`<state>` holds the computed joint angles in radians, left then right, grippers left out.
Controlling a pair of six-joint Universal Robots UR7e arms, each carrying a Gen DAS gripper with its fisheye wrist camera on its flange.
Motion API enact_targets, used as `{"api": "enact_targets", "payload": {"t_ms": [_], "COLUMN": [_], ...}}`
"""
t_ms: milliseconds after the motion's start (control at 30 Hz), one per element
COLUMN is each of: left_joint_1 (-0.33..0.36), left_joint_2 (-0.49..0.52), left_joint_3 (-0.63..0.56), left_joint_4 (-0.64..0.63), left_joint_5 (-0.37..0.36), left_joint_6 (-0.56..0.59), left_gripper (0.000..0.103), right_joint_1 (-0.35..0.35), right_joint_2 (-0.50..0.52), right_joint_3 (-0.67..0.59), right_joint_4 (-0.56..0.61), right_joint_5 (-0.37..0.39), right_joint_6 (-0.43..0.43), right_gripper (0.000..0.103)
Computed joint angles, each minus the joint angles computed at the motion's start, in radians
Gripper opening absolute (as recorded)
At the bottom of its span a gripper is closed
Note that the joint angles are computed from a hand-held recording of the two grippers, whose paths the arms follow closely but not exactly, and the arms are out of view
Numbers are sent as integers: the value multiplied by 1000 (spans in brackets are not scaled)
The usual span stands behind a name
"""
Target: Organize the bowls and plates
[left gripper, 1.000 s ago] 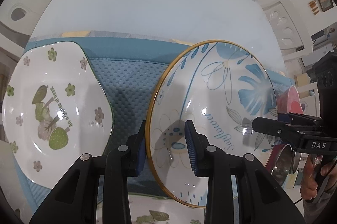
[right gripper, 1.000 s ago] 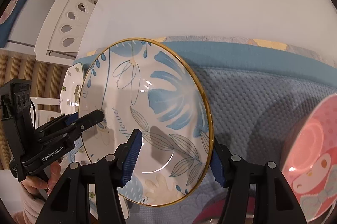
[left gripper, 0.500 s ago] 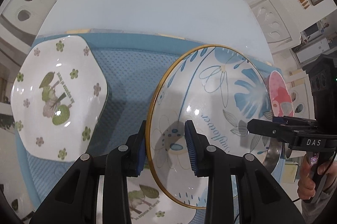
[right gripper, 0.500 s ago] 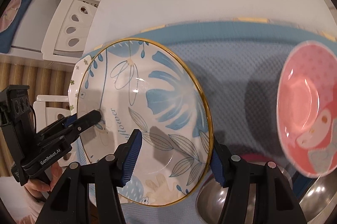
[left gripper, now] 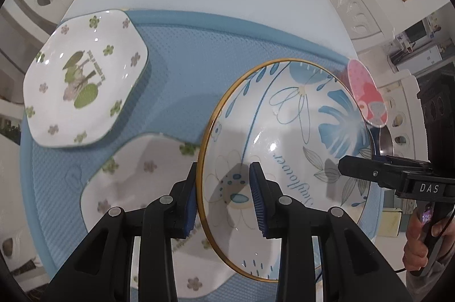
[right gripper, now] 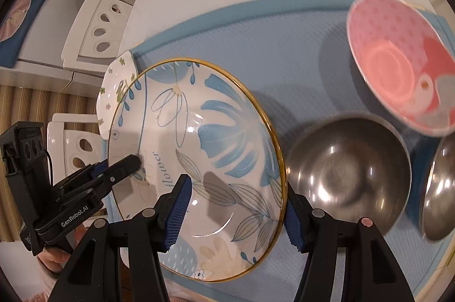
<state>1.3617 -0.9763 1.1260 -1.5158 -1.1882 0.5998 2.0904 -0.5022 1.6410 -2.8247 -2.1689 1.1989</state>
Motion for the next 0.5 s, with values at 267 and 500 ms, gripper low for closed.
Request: {"api": "enact_targets", "payload": {"t_ms": [267, 500], "left_joint_1": [18, 41], "left_joint_2": [-126, -218], "left_joint_3": [127, 245], "left_joint_4": [-18, -30], "left_joint_5": [11, 44], "left_joint_6": [-23, -30], "left_gripper": [30, 30], "right_joint_1": [60, 98], "right_joint_2": [26, 57], "right_joint_3": [23, 72], "right_joint_4": [-8, -59], "right_joint_5": [32, 80], "right_joint_6": [23, 60], "right_gripper": [59, 59]}}
